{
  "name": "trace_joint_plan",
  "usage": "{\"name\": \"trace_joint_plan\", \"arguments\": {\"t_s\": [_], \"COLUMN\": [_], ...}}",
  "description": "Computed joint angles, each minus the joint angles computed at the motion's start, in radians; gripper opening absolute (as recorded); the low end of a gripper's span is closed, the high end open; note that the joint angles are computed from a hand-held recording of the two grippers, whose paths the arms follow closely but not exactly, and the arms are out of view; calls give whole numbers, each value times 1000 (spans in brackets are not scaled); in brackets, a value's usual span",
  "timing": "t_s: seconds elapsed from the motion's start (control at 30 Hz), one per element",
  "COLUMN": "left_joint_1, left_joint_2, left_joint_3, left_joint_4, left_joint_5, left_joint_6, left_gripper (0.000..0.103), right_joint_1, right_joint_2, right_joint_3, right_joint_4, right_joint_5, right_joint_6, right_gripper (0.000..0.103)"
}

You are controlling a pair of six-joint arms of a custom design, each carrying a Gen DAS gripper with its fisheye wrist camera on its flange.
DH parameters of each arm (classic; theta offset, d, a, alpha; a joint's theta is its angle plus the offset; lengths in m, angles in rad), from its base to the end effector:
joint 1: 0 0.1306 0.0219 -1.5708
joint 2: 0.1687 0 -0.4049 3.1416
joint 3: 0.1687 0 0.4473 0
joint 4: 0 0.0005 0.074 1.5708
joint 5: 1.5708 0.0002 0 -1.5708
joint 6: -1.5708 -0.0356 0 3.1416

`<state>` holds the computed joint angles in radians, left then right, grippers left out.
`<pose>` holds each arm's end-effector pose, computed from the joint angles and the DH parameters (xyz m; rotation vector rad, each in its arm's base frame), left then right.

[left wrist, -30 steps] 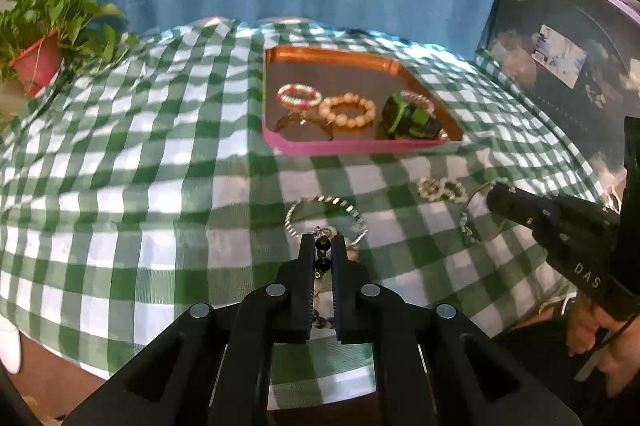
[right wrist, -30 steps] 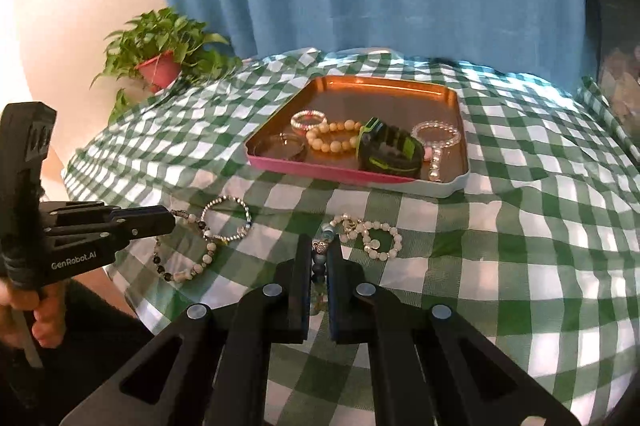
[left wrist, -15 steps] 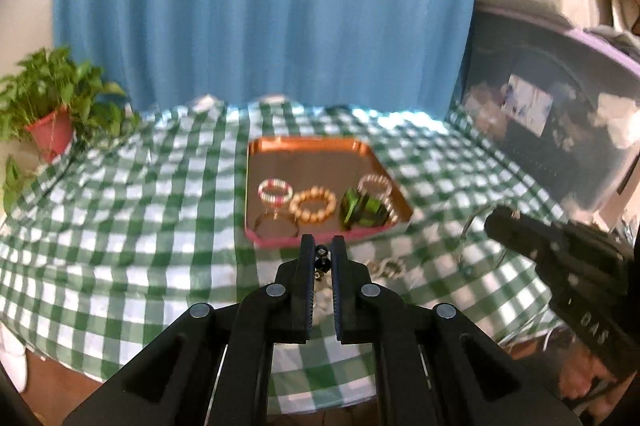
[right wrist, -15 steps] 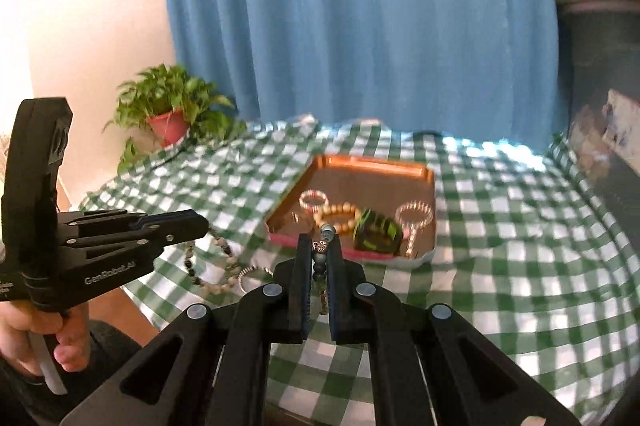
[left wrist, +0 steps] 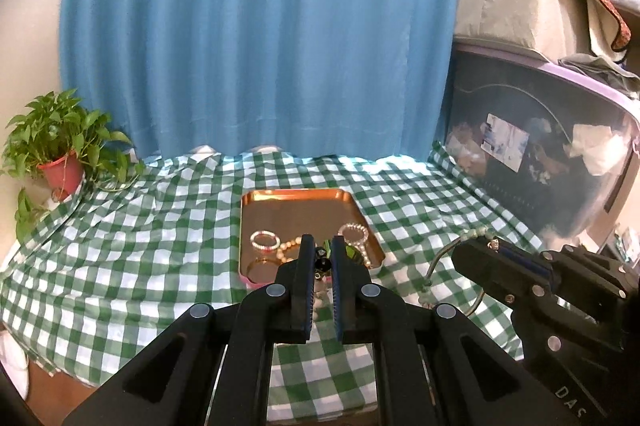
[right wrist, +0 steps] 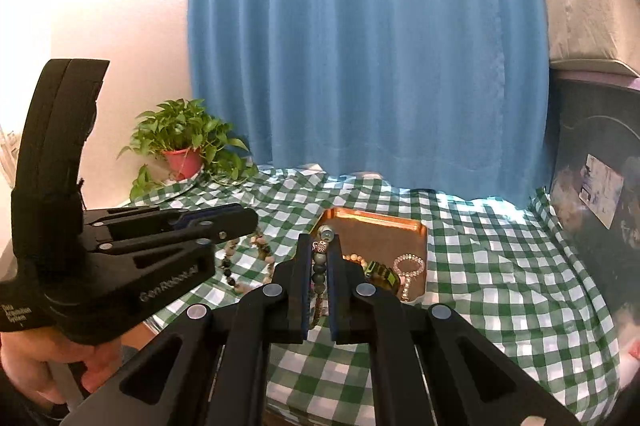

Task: Organize jewelry
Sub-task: 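Lift and carry both held bracelets into the copper tray with both grippers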

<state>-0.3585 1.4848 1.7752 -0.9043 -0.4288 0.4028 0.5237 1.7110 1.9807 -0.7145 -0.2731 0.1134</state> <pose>0.5395 -0.1869 0.6008 -0.2848 2.1031 0.0200 0.5789 0.3448 0.5887 -0.8034 1.8739 0.5344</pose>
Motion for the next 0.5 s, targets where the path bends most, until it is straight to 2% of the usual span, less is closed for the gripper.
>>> {"name": "trace_joint_plan", "arguments": {"t_s": [0.3,0.5], "left_joint_1": [48,106], "left_joint_2": [44,70], "left_joint_3": [-12,-27], "left_joint_4": [12,44], "left_joint_5": [57,115], "left_joint_6": [2,18], "left_gripper": [8,8], "right_joint_1": [-2,-12], "right_joint_2": [74,169], "right_joint_3": [52,145], "right_joint_4": [-24,-68], "right_joint_5": [-19,-33], "right_joint_6": [-13,-30], "right_gripper": [6,6]}}
